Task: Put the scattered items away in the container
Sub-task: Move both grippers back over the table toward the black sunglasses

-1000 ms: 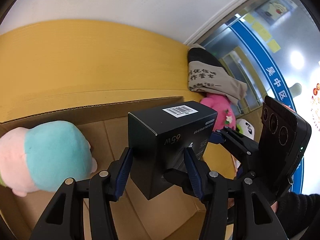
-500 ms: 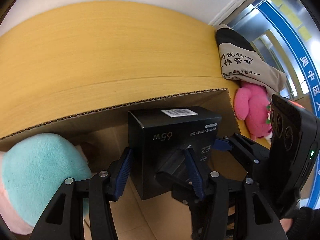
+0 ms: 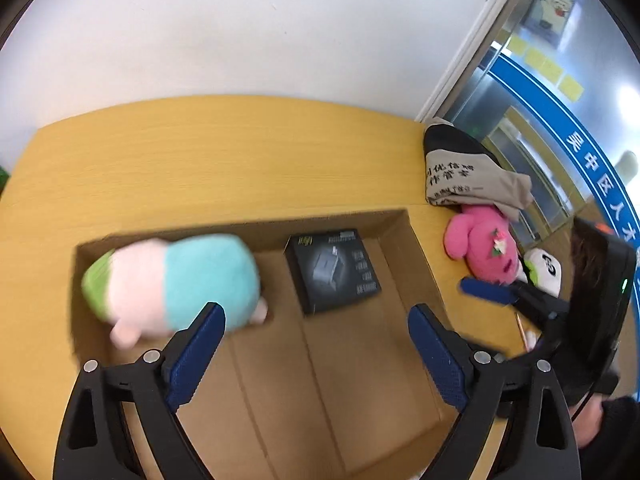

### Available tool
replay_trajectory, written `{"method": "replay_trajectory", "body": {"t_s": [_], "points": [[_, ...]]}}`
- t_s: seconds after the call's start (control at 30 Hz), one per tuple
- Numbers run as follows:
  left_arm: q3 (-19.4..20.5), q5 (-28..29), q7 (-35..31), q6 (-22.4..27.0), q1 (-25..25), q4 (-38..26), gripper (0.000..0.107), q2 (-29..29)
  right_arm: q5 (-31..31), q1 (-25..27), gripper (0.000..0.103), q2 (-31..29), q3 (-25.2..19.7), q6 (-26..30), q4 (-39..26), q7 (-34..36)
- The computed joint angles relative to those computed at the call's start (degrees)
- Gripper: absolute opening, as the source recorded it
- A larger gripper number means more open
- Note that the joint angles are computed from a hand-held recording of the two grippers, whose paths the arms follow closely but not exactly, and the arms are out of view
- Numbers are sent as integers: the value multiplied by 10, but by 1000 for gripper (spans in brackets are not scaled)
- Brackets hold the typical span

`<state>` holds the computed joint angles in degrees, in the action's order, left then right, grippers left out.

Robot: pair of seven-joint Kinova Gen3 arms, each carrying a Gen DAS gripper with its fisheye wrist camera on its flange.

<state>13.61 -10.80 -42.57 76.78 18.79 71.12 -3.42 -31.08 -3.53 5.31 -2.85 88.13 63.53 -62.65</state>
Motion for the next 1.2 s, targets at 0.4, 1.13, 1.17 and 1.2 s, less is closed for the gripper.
{"method": "replay_trajectory", "body": {"t_s": [0.4,1.13,1.17,1.2], "points": [[150,-106,169,156,44,-27,93,-73,-42,47,89,-102,77,119,-2,27],[402,-157,305,310,-60,-93,96,-101,-12,-22,84,-165,94,182,-26,-14],[413,-155,305,316,-71,-96,96,-103,-12,-26,84,-167,94,183,-26,-13],[423,-153,304,322,-83,-99,96,-105,-11,-29,84,-168,94,184,-25,-13]]}}
